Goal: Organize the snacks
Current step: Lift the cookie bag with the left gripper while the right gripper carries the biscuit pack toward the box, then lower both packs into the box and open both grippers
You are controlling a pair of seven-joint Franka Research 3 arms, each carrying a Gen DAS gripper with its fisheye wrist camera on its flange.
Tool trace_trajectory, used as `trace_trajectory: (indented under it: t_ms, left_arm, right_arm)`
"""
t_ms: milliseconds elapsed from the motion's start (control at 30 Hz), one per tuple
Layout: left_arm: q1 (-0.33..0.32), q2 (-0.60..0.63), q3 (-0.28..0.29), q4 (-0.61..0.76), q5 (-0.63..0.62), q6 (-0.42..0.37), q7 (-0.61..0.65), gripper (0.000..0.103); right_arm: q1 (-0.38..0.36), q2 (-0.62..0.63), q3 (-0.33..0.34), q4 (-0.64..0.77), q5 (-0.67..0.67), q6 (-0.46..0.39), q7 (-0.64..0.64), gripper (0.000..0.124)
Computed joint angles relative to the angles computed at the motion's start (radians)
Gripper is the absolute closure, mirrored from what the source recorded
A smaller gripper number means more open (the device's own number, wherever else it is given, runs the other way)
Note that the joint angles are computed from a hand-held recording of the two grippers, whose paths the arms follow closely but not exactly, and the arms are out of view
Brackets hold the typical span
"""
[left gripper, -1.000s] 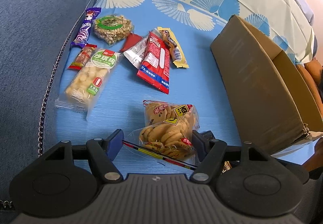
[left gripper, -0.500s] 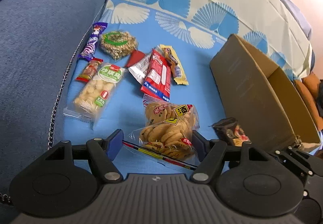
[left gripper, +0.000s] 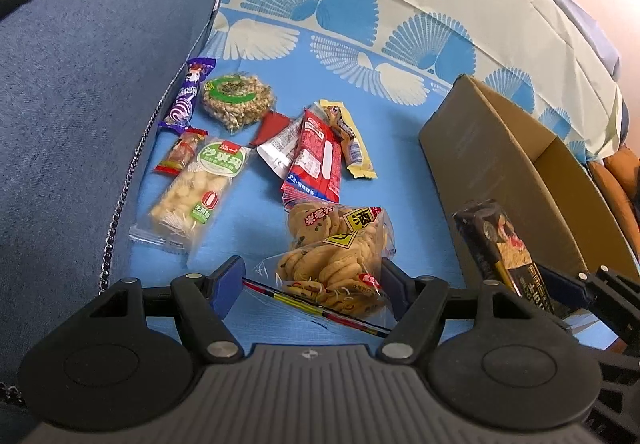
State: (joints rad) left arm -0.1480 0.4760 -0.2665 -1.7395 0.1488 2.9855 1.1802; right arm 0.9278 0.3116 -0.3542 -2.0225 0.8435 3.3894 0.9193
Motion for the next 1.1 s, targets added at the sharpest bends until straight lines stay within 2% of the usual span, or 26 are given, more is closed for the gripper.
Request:
trace_trajectory:
  t_ms: [133, 233, 300, 433, 600, 667, 833, 1100]
  left_arm:
    - [0.002, -0.009, 0.004, -0.018, -0.002, 0.032, -0.016, 0.027]
    - [-0.012, -0.019, 0.024, -0.036, 0.016, 0.064, -0.04, 0.027]
    - [-0.027, -0.028, 0.044, -0.048, 0.035, 0.088, -0.062, 0.027]
    - [-0.074, -0.048, 0.108, -0.073, 0.08, 0.128, -0.137, 0.027]
    - [-0.065, -0.064, 0.107, -0.088, 0.095, 0.133, -0.195, 0.027]
    - [-0.029, -0.066, 0.063, -0.081, 0.086, 0.111, -0.181, 0.027]
    - [-0.036, -0.073, 0.045, -0.067, 0.086, 0.101, -0.185, 0.027]
    - [-0.116, -0.037, 0.043, 0.056, 0.102, 0.056, -0.218, 0.027]
  right_arm:
    - [-0.116, -0.016, 0.123, -0.009, -0.042, 0.041, 0.023, 0.083]
    - [-0.236, -0.033, 0.247, -0.026, -0.095, 0.083, 0.055, 0.083]
    - [-0.321, -0.044, 0.33, -0.042, -0.152, 0.113, 0.101, 0.083]
    - [-0.424, -0.059, 0.421, -0.066, -0.244, 0.156, 0.186, 0.083]
    - [-0.498, -0.076, 0.471, -0.097, -0.352, 0.201, 0.298, 0.083]
    - [-0.513, -0.08, 0.477, -0.104, -0.382, 0.213, 0.333, 0.083]
    - [-0.549, -0.08, 0.482, -0.104, -0.436, 0.231, 0.426, 0.083]
    - [-0.577, -0.079, 0.463, -0.091, -0.42, 0.251, 0.554, 0.083]
